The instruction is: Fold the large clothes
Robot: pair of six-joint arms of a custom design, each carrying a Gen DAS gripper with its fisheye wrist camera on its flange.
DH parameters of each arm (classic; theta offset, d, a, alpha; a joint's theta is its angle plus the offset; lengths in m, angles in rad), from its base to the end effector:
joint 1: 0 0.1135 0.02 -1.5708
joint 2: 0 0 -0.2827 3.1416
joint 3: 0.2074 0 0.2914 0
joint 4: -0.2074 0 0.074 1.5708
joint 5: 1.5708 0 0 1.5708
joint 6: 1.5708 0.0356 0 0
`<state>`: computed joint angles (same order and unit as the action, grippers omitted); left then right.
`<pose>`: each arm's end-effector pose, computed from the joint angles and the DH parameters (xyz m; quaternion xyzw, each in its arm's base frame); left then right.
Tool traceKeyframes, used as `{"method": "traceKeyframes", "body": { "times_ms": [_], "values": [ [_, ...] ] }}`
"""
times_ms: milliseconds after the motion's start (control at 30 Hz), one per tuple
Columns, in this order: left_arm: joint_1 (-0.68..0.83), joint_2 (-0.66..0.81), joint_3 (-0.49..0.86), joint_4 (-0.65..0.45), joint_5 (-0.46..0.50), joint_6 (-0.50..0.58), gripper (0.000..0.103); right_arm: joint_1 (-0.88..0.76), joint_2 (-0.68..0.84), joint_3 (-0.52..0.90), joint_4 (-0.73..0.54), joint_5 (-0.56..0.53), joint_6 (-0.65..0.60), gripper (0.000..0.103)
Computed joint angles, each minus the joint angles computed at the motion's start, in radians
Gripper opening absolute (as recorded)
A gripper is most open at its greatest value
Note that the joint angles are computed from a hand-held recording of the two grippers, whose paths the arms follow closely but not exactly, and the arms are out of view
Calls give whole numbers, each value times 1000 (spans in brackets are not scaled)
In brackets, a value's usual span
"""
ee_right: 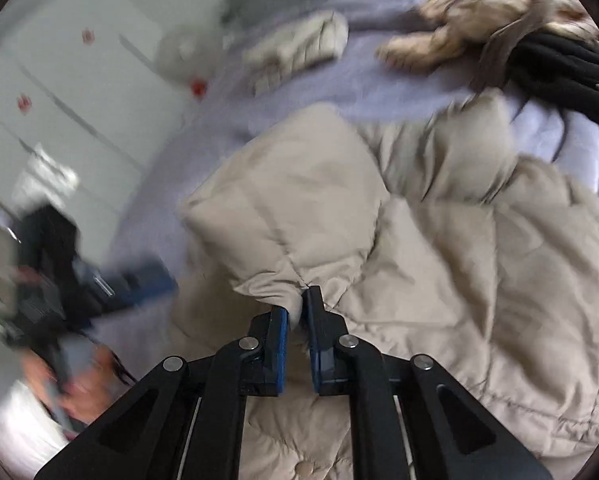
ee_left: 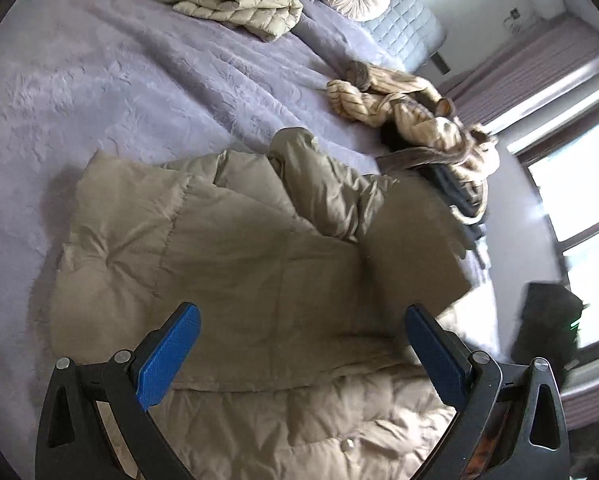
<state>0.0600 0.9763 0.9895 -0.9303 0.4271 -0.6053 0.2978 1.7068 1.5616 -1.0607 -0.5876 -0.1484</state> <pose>0.2112 -0.0021 0.3270 -0.2379 0.8970 -0.2778 0.2481 0.3634 0.1322 0.3149 -0.2595 0.9063 0.2969 0.1519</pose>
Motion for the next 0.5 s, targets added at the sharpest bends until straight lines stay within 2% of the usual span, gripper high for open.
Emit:
{"method": "traceKeyframes", "body": {
  "times_ms": [33, 67, 100, 167, 333, 433, 467, 500],
  "values": [
    [16, 5, -5, 5, 34, 8, 102, 22, 8, -3, -27, 38, -10, 19],
    [26, 10, -10, 12, 63, 11, 102, 29, 9, -7, -48, 54, -12, 31],
    [28, 17, -18, 23, 89, 10, 102, 21, 0, -14, -72, 51, -18, 52],
    [10, 38, -35, 40, 114, 4, 102, -17, -26, -33, -108, 20, -36, 76],
    [-94, 113, -64, 100, 103, -29, 102, -256, -61, -65, -270, -43, -137, 76],
    [-160, 178, -54, 148, 68, -46, 102, -432, -24, -66, -319, -80, -111, 76],
    [-174, 192, -48, 162, 64, -49, 97, -488, -2, -59, -319, -91, -76, 76],
    [-189, 210, -37, 173, 62, -48, 81, -528, 14, -50, -320, -108, -46, 76]
  ]
}}
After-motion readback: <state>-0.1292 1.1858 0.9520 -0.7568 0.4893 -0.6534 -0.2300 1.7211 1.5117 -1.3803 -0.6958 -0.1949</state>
